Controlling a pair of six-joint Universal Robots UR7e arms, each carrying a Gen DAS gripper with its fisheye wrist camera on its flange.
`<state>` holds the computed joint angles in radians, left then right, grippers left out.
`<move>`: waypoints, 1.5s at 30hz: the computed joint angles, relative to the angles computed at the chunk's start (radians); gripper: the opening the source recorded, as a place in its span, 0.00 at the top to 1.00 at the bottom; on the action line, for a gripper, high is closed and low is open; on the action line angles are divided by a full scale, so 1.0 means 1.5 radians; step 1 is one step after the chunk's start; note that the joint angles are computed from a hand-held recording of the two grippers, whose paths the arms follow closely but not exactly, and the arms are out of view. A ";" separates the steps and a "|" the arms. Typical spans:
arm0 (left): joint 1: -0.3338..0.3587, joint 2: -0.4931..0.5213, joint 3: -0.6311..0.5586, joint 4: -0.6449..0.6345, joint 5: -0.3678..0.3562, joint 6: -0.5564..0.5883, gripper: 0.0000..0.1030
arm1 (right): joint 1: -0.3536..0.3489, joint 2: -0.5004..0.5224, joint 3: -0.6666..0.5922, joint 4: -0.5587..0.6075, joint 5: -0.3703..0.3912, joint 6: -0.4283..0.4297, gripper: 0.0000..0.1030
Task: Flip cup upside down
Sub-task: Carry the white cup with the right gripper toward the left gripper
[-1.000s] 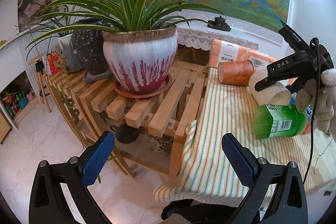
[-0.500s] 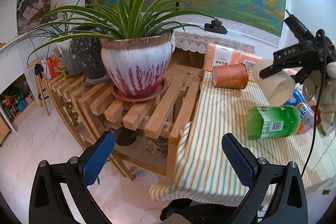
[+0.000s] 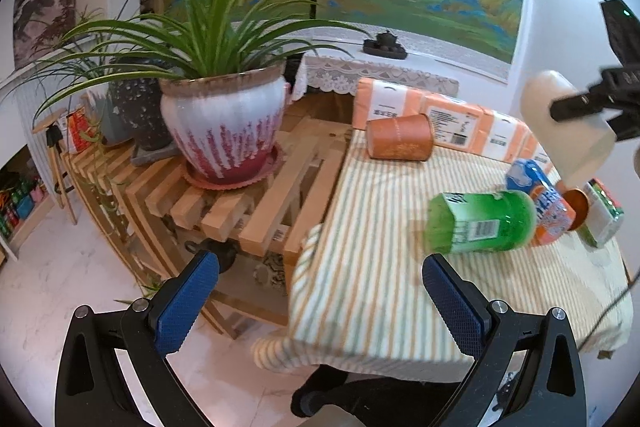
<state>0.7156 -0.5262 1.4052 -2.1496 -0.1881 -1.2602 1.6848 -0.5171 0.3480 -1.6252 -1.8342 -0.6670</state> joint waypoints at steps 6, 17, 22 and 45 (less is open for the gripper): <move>-0.006 0.028 -0.024 -0.074 -0.020 0.086 0.00 | -0.026 -0.113 0.184 -0.081 -0.020 -0.029 0.30; -0.009 0.073 -0.075 -0.113 -0.057 0.160 0.00 | -0.065 -0.215 0.382 -0.178 -0.095 -0.108 0.30; -0.008 0.087 -0.093 -0.114 -0.070 0.175 0.00 | -0.076 -0.242 0.470 -0.246 -0.136 -0.197 0.30; -0.005 0.098 -0.109 -0.133 -0.087 0.209 0.00 | -0.080 -0.224 0.480 -0.294 -0.156 -0.235 0.29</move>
